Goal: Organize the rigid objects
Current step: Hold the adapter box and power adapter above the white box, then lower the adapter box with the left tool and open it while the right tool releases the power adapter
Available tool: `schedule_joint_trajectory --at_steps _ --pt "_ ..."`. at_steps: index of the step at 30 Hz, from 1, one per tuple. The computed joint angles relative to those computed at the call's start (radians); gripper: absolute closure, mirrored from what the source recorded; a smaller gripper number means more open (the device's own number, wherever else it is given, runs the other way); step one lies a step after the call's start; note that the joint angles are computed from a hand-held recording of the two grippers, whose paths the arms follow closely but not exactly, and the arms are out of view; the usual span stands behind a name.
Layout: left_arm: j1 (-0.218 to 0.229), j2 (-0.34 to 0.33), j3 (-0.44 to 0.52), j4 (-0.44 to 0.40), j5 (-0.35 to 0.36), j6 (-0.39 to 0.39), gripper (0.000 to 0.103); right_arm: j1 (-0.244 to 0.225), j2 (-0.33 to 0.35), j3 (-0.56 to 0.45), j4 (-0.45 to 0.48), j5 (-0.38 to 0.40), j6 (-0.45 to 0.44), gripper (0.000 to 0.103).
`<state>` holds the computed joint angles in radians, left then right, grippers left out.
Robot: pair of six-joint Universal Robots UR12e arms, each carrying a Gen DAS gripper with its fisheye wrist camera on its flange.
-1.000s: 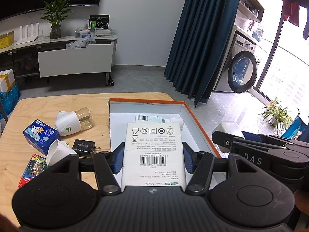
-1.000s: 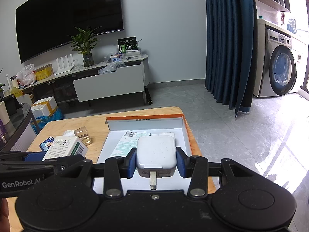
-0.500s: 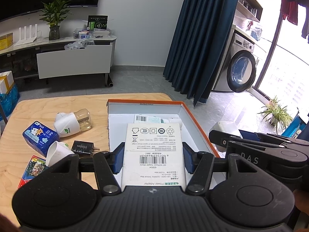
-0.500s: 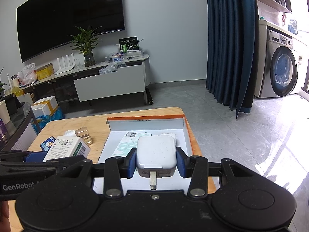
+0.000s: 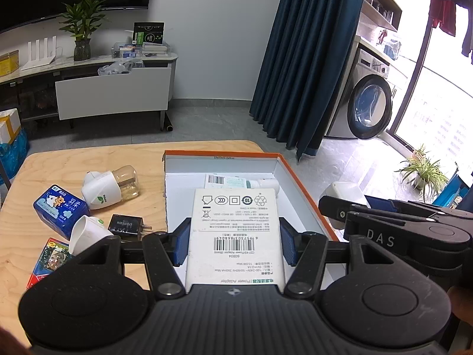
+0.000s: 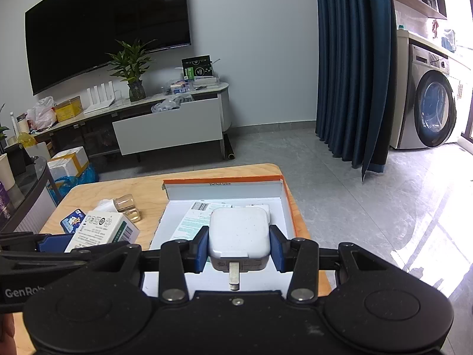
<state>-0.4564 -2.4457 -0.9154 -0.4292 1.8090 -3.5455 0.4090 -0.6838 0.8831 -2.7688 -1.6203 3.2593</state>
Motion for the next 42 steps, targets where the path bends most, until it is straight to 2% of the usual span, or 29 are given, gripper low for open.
schedule_joint_trajectory --at_steps 32,42 --pt "-0.001 -0.009 0.01 -0.025 0.003 -0.007 0.043 -0.008 0.01 -0.002 0.013 0.008 0.012 0.052" --pt "0.001 -0.027 0.039 -0.068 -0.005 -0.005 0.043 -0.019 0.039 -0.055 0.067 0.024 0.025 0.052"
